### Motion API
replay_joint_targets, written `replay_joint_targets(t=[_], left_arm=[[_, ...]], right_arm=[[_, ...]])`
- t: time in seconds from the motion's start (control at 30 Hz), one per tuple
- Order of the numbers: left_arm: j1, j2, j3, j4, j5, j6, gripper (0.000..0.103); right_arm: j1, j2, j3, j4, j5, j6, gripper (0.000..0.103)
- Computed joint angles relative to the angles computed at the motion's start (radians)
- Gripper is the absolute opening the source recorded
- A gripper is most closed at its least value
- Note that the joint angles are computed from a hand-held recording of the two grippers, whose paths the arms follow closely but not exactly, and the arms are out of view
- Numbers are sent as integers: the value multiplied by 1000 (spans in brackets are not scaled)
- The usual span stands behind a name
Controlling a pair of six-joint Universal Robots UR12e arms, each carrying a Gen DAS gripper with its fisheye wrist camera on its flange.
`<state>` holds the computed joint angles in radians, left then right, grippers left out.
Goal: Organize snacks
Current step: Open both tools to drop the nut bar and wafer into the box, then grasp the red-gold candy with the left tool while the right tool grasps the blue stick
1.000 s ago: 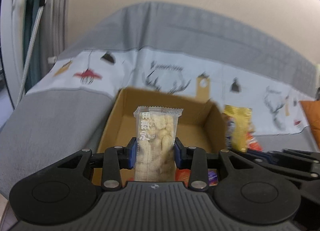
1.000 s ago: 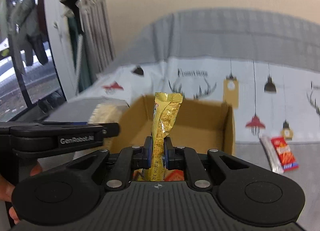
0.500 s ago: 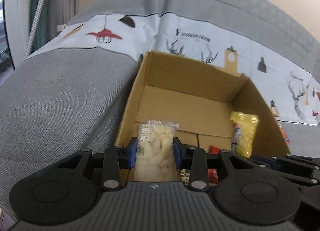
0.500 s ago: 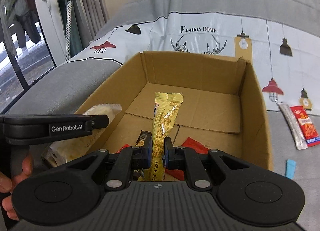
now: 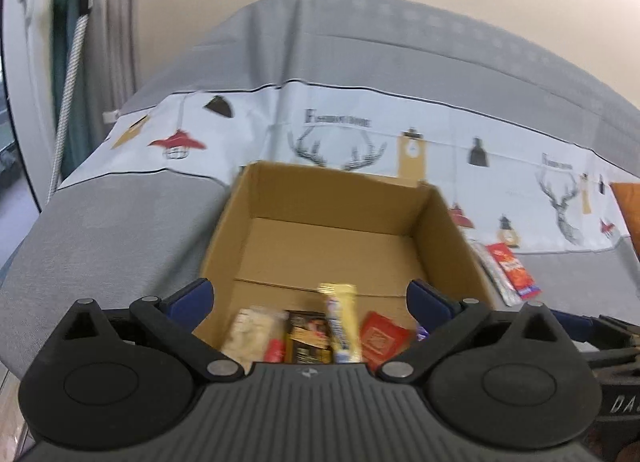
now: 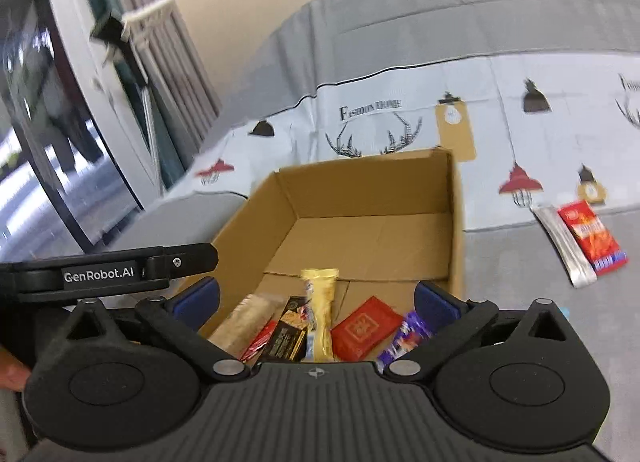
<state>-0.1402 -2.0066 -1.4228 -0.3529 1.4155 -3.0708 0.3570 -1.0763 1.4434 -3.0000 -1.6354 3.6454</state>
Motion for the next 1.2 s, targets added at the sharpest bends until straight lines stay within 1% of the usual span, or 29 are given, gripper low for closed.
replay_joint_targets(t=[0.07,0.1,0.13,0.2,0.23,0.3,0.33,0.37,0.4,0.47,0.53,0.6,0.63,0.67,0.7,0.77,0.83,0.9,0.93,0.97,1.0,1.07,1.13,1.17,1.2], left_arm=[[-16,13,-16,-3,-5,27,103],[-25,19,-25,-2,-12,44,103],[-33,22,-31,-2,-19,60,103],[-53,28,-44,3,-35,89,103],[-62,30,-49,7,-48,103,103],[-79,33,-62,27,-75,128,103],[-88,32,-65,40,-84,138,103],[-97,29,-66,47,-89,148,103],[-106,24,-65,51,-94,158,103],[-124,13,-60,60,-101,171,102],[-140,0,-53,59,-114,181,95],[-155,-14,-38,22,-124,206,76],[-160,-19,-32,5,-135,224,72],[-165,-26,-27,-8,-149,244,67],[-169,-33,-23,-18,-157,263,64],[-183,-51,-14,-18,-132,295,62],[-198,-75,2,-38,-87,326,57],[-212,-105,27,-86,-38,346,45],[-220,-121,39,-105,-8,354,40],[-227,-138,51,-123,25,364,25],[-234,-152,55,-121,55,389,16],[-250,-171,47,-82,116,442,16],[-256,-186,61,-111,143,437,16],[-261,-196,66,-105,175,435,16],[-268,-205,62,-63,218,441,16]], right_arm=[[-6,-37,53,-13,-28,7,103],[-9,-54,74,-2,-44,12,103],[-12,-72,99,12,-66,36,103],[-21,-105,152,22,-108,112,103],[-23,-122,177,38,-142,157,103],[-24,-151,206,119,-221,245,103],[-26,-164,222,141,-250,277,103],[-31,-175,243,131,-255,292,103],[-37,-185,273,87,-252,290,103],[-47,-198,314,24,-249,263,103],[-67,-206,342,-24,-199,217,103],[-96,-213,359,-27,-120,217,103],[-102,-215,367,-35,-115,229,103],[-105,-216,376,-52,-128,237,103],[-108,-214,385,-75,-139,239,103],[-116,-213,403,-115,-142,237,102],[-127,-209,411,-130,-136,237,101],[-140,-205,413,-120,-111,226,93],[-146,-203,412,-105,-97,221,91],[-152,-203,412,-90,-85,219,87],[-158,-200,410,-77,-70,218,86],[-169,-194,409,-71,-41,219,86],[-177,-187,408,-78,-18,218,86],[-181,-183,405,-76,-9,215,86],[-185,-178,402,-74,4,209,86]])
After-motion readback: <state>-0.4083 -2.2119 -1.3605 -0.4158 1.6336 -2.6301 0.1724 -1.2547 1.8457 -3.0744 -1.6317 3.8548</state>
